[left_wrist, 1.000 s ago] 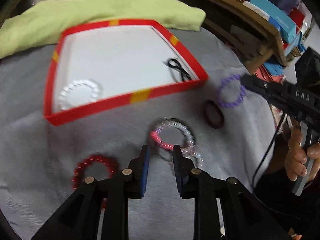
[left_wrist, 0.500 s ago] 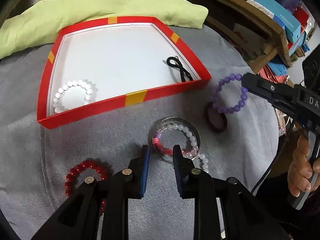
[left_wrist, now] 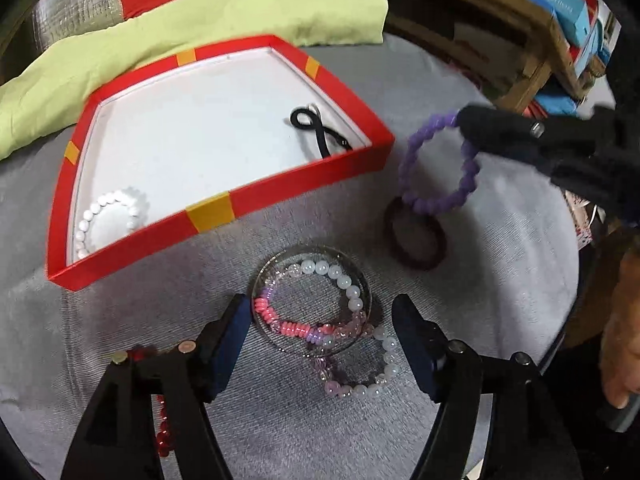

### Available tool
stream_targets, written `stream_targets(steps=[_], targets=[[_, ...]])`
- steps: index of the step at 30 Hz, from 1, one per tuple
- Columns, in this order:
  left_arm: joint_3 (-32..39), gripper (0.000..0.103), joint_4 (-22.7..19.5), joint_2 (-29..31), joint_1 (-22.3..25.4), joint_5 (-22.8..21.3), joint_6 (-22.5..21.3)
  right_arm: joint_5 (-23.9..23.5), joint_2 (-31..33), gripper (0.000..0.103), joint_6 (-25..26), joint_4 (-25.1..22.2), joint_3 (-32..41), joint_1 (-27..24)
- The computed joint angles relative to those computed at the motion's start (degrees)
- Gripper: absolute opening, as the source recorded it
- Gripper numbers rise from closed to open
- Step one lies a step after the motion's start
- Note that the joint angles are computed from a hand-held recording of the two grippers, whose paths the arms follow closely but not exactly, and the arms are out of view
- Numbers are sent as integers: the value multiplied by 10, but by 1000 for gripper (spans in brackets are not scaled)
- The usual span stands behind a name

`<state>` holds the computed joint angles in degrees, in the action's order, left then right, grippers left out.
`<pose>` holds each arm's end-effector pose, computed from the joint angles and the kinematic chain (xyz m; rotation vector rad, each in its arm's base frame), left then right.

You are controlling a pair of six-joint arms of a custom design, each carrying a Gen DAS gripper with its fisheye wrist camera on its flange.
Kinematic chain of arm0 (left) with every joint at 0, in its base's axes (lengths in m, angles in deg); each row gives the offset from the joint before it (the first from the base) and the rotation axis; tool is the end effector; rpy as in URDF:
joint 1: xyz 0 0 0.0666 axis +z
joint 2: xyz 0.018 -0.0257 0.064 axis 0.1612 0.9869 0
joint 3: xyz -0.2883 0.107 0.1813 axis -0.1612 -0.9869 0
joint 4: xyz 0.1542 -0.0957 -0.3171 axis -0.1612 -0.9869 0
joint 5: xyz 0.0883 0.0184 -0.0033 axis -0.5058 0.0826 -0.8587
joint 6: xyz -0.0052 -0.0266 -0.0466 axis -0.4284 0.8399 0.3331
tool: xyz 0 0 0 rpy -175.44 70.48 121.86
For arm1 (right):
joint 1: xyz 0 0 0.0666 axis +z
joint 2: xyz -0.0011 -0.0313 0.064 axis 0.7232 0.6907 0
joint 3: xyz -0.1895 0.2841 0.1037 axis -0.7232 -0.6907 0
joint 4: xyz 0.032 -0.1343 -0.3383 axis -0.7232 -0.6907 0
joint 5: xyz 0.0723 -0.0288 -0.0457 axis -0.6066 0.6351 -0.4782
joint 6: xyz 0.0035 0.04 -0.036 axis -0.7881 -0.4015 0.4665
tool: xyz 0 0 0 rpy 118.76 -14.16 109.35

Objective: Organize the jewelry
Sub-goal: 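Grasp the silver bangle with the left tool, then lower the bangle into the box with the left tool while the right tool releases the purple bracelet there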

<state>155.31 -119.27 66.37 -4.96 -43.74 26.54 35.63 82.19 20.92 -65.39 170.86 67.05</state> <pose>0.4253 -0.1121 0.5455 0.2758 2.6357 -0.2372 0.4666 0.1906 0.5230 -0.0775 2.3293 0.8805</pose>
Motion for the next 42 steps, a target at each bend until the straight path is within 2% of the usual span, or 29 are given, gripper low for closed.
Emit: stream_targets(steps=[2, 4, 9, 14, 19, 26, 30, 36, 40, 42], targets=[[-5, 72, 10, -1, 0, -4, -2, -2, -2, 11, -3, 5, -2, -3], [-8, 63, 21, -3, 1, -6, -1, -4, -5, 11, -7, 14, -5, -5], [-18, 63, 44, -16, 15, 1, -2, -10, -11, 11, -18, 39, -11, -5], [-15, 63, 83, -38, 38, 32, -7, -9, -9, 11, -27, 65, -6, 1], [3, 63, 140, -32, 60, 15, 15, -4, 16, 11, -45, 79, 31, 10], [43, 63, 139, 13, 96, 9, 32, 8, 98, 11, -48, 52, 137, 31], [57, 63, 117, 38, 96, -13, 18, 14, 167, 11, -55, 16, 227, 43], [61, 63, 99, 50, 102, -22, 9, 30, 256, 11, -61, -35, 350, 52], [65, 63, 89, 48, 106, -13, 9, 48, 282, 14, -64, -64, 389, 50], [64, 63, 92, 43, 109, -9, 10, 53, 271, 17, -77, -54, 368, 44]])
